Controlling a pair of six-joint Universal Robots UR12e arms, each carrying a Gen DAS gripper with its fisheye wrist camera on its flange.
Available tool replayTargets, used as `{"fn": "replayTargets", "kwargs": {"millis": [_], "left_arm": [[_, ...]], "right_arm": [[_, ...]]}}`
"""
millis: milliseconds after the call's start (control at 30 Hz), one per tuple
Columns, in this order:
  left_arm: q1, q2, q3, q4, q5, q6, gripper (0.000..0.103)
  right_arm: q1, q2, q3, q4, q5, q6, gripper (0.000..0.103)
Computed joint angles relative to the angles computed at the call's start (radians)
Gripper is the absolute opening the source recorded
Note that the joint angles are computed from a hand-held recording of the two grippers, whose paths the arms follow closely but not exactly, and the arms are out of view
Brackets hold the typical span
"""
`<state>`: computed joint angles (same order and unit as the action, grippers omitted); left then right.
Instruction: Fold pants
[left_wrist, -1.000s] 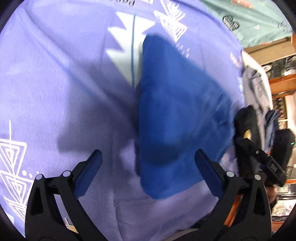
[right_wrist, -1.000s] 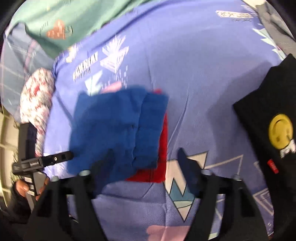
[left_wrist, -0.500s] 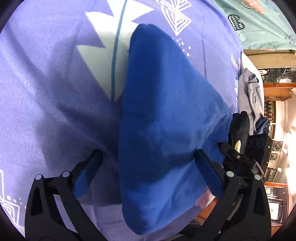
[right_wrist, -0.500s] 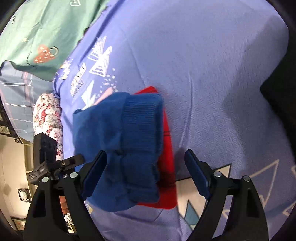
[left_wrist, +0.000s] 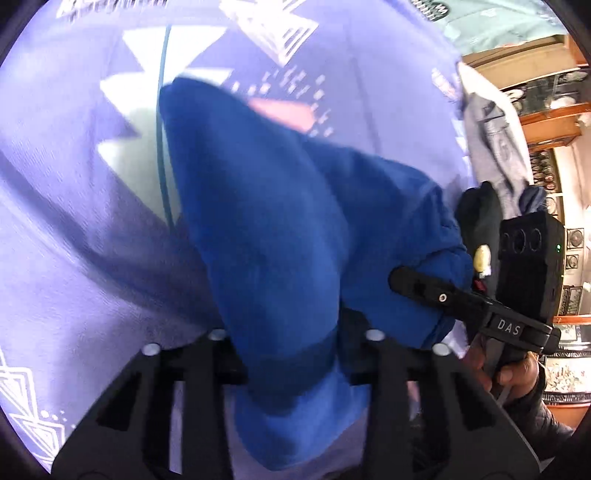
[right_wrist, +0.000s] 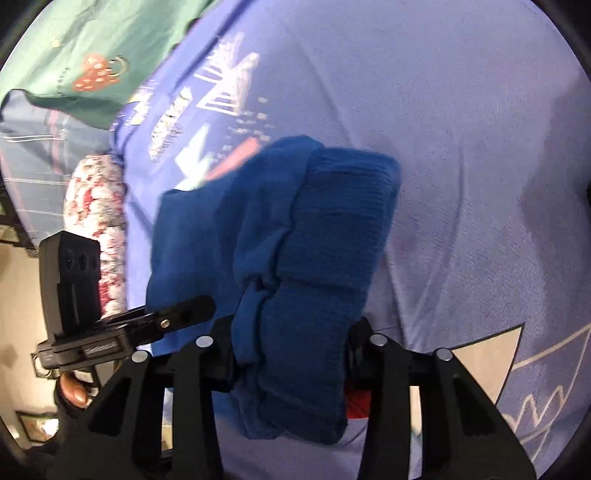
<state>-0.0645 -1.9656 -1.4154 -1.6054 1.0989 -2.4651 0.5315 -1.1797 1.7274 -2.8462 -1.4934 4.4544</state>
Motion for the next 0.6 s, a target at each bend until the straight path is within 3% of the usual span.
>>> {"fn": "replayTargets", "kwargs": {"millis": [133,267,333,433,500,600], "left_arm": [[0.01,0.03,0.021,0.106,-0.081,-0.003,0.031],[0.014,-0.015,0.131,0.176,-0.156,-0.05,0.032],[0.005,-0.057,0.202,0.255,-0.163,-0.105,0.032],[-0.009,-0.136,0.311,0.374,-0.142,-0.193,0.033],[-0.019,-0.193,0.387,0.395,-0.133,-0.244,0.033],[-0.024,-0.293,0.514,0.363,-0.113,-0.305,0.035]], "right_arm": [[-0.013,-0.016,-0.045,0.007,-0.053,-0.126,0.041],[-0.06,0.005,-0.141,0.014,-0.083,-0.315,0.041],[-0.088,0.043,-0.23,0.045,-0.114,-0.433,0.041],[-0.12,0.105,-0.344,0.078,-0.142,-0.541,0.042],[-0.145,0.161,-0.428,0.105,-0.151,-0.597,0.042],[-0.181,0.235,-0.519,0.153,-0.118,-0.618,0.043]]}}
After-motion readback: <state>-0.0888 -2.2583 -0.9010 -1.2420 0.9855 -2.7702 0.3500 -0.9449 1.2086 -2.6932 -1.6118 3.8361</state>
